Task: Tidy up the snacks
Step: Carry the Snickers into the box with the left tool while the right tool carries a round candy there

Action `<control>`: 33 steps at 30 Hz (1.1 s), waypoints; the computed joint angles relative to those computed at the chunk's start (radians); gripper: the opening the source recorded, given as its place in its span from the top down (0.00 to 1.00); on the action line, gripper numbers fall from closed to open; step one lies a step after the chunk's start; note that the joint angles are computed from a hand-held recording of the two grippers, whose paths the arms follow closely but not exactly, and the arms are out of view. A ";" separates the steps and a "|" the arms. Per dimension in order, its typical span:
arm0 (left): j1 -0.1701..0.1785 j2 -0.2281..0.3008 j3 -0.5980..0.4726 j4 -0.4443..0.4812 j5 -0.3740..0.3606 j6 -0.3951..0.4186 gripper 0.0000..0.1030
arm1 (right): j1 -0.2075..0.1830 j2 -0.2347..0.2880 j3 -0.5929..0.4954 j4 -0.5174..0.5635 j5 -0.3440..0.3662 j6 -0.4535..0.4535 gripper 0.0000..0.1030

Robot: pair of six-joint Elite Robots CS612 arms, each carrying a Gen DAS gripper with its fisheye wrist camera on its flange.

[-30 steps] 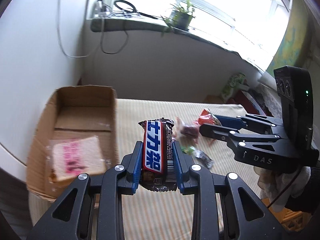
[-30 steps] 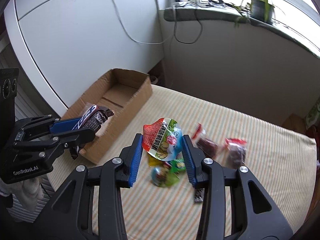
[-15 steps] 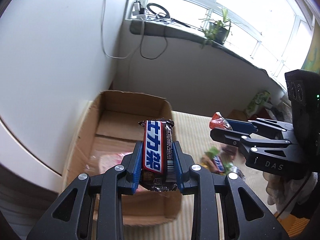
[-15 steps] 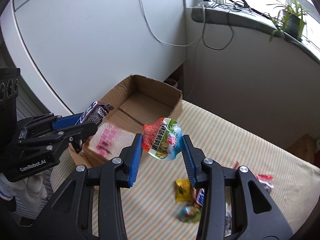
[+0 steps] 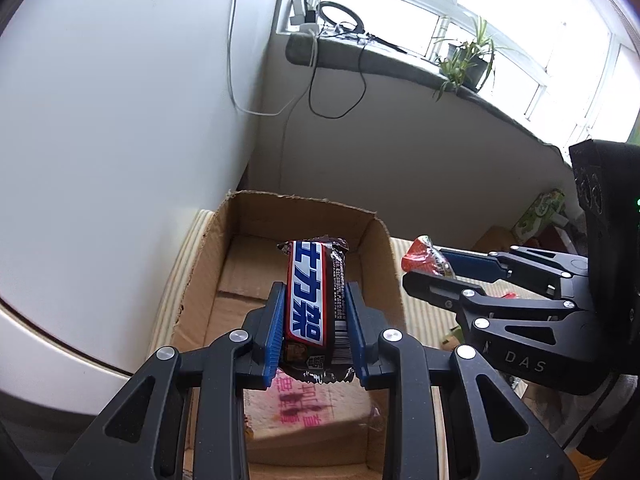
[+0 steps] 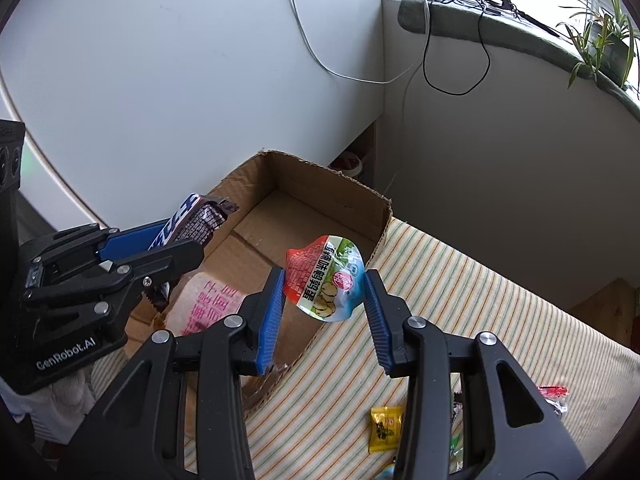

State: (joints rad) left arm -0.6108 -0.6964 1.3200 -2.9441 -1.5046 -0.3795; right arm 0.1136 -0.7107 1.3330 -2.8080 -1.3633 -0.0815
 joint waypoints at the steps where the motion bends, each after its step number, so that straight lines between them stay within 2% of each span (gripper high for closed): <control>1: 0.001 0.001 -0.001 0.000 -0.001 -0.001 0.74 | 0.001 0.004 -0.007 0.005 -0.002 0.002 0.60; 8: 0.004 0.001 -0.002 0.011 0.019 -0.001 0.74 | 0.006 0.022 -0.039 0.019 -0.012 0.000 0.60; 12: 0.006 0.000 -0.002 0.008 0.031 -0.007 0.73 | 0.007 0.025 -0.044 0.013 -0.012 0.001 0.54; 14: 0.009 0.000 -0.006 0.010 0.035 -0.016 0.72 | 0.007 0.026 -0.047 0.015 -0.013 0.006 0.47; 15: 0.010 -0.001 -0.006 0.010 0.037 -0.019 0.65 | 0.008 0.027 -0.049 0.017 -0.020 0.009 0.38; 16: 0.011 -0.002 -0.007 0.007 0.040 -0.022 0.60 | 0.008 0.027 -0.049 0.015 -0.021 0.010 0.35; 25: 0.008 -0.013 0.008 -0.002 0.052 -0.021 0.59 | 0.008 0.006 -0.016 -0.012 -0.028 0.013 0.35; 33: -0.013 -0.028 0.026 -0.008 0.060 -0.008 0.58 | -0.009 -0.044 0.067 -0.073 -0.070 0.020 0.34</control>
